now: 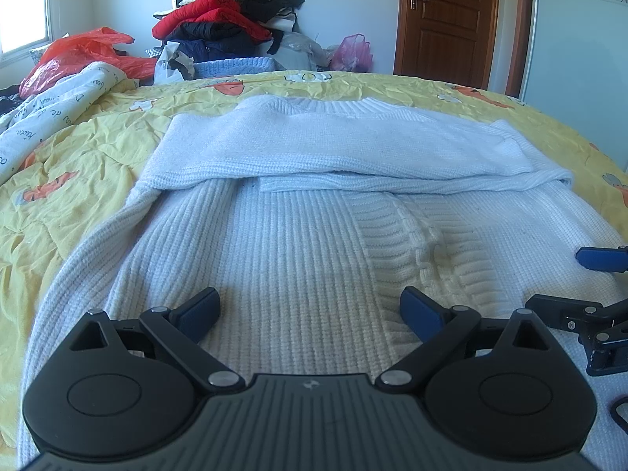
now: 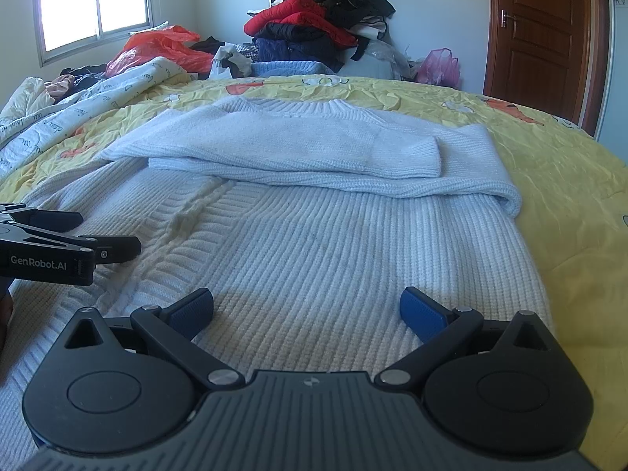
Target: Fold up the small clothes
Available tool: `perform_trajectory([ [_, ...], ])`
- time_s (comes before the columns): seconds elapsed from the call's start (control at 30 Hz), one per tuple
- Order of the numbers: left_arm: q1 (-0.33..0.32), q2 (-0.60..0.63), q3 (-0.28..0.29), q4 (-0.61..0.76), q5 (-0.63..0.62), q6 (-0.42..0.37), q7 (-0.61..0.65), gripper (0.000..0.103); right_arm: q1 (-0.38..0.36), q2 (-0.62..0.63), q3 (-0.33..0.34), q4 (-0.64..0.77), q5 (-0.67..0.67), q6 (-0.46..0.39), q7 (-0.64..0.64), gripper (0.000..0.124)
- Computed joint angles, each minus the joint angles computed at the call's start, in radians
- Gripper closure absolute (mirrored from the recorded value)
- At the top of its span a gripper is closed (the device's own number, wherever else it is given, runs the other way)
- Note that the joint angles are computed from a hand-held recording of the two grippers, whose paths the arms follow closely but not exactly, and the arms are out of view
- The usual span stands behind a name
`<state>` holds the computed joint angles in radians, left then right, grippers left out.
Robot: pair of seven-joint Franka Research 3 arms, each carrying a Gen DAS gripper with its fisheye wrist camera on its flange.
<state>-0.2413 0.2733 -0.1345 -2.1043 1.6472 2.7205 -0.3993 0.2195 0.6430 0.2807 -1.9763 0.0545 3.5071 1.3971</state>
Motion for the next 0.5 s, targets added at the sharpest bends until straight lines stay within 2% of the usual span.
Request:
perform_trajectory([
  [0.5, 0.0, 0.0, 0.0, 0.001, -0.002, 0.0, 0.001, 0.004, -0.007, 0.003, 0.007, -0.002, -0.011, 0.007, 0.012, 0.023],
])
